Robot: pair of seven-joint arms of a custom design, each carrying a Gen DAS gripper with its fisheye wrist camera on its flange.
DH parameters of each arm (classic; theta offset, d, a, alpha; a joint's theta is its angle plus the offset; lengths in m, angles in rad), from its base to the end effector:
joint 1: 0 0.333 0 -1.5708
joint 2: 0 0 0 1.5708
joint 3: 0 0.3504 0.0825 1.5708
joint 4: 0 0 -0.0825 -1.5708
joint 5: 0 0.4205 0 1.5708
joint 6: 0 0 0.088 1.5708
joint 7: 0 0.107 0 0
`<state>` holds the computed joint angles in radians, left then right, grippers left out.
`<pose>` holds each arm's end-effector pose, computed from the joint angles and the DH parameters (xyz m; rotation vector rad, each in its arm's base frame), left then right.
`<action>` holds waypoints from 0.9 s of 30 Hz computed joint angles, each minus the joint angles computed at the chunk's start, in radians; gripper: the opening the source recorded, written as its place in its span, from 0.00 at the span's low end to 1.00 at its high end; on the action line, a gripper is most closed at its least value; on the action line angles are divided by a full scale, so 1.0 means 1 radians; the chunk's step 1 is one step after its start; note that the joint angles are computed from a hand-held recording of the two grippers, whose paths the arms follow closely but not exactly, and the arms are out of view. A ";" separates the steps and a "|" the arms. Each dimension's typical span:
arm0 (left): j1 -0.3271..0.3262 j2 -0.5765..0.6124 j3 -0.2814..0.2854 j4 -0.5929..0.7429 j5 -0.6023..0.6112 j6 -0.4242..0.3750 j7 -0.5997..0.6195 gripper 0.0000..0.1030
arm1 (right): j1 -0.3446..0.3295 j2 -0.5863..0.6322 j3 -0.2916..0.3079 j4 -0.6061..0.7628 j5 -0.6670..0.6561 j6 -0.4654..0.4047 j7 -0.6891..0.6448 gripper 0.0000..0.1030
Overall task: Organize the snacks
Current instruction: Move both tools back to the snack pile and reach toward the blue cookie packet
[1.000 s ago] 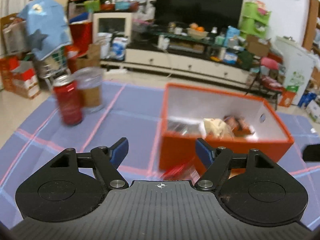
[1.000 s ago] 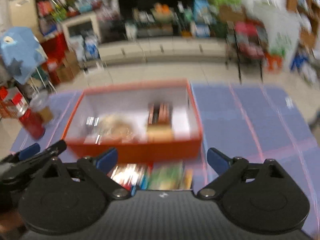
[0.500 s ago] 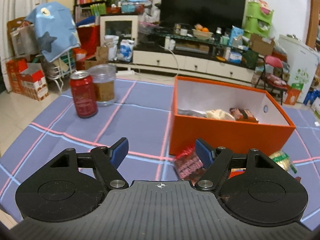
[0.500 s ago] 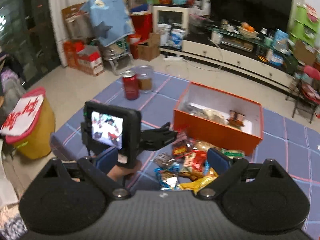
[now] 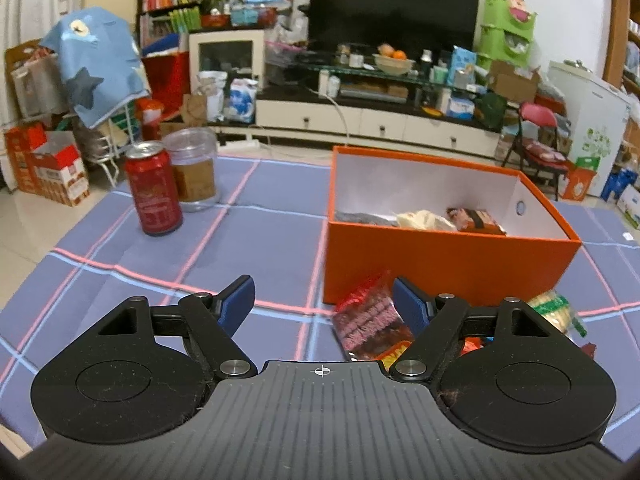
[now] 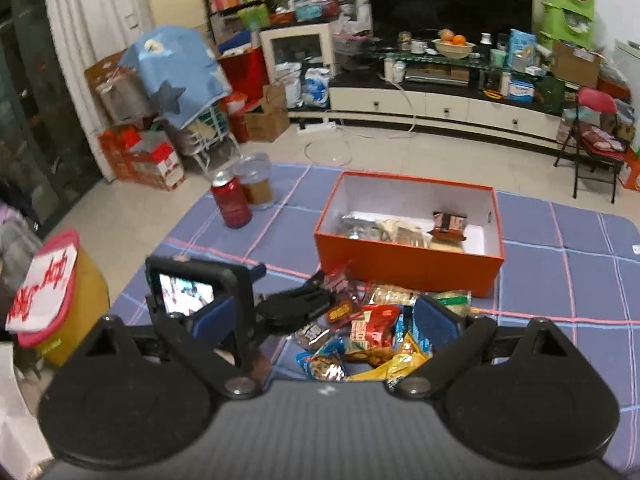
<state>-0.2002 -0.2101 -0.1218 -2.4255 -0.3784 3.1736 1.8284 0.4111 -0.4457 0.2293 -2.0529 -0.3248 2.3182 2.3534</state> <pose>0.5103 -0.1379 0.5115 -1.5174 1.8667 -1.0265 0.3781 0.3089 0.7229 -1.7220 1.7086 -0.5844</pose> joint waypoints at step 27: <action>0.274 -0.165 -0.263 -0.194 0.165 -0.228 -0.653 0.61 | -0.137 -0.209 0.225 -0.521 -0.566 0.060 0.847 0.92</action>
